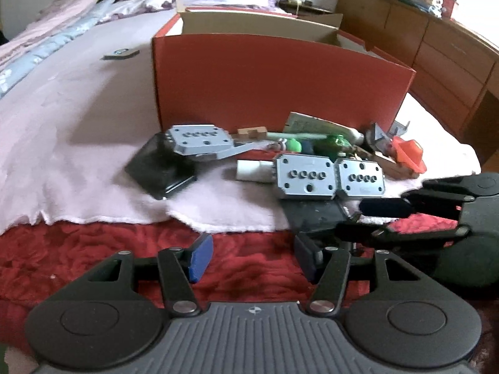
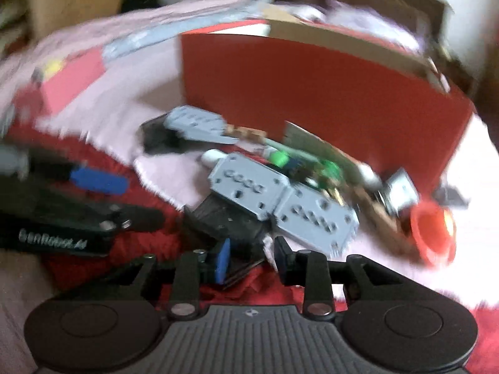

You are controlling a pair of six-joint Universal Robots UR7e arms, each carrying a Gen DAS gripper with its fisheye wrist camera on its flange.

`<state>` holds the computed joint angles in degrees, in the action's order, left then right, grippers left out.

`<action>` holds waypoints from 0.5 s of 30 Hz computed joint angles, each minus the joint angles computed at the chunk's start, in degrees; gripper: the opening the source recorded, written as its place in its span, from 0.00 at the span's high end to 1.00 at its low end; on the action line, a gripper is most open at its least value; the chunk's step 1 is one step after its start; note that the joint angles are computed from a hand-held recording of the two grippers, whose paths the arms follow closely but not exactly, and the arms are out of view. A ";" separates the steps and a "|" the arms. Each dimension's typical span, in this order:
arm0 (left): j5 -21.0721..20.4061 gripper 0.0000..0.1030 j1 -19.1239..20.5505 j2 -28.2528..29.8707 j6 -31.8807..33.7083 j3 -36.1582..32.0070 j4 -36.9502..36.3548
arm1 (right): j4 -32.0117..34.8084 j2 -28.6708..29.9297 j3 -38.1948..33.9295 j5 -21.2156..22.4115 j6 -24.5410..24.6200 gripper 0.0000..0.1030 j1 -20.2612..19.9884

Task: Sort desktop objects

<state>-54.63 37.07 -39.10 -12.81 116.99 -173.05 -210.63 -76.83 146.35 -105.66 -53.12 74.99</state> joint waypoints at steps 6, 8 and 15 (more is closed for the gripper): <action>0.02 0.41 0.35 -0.32 -1.20 -0.14 0.97 | -4.70 5.73 -1.21 -0.97 -11.80 0.56 1.75; 0.10 0.41 0.44 -0.44 -1.69 -0.07 1.06 | -2.18 5.16 -2.32 -0.13 -10.79 0.45 1.44; 0.88 0.40 0.74 -1.28 -3.83 0.49 0.22 | 8.86 2.40 -5.76 3.42 -4.65 0.45 0.09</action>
<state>-53.76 37.82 -40.38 -16.65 117.48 -172.83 -201.77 -74.43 140.59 -102.24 -57.77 75.08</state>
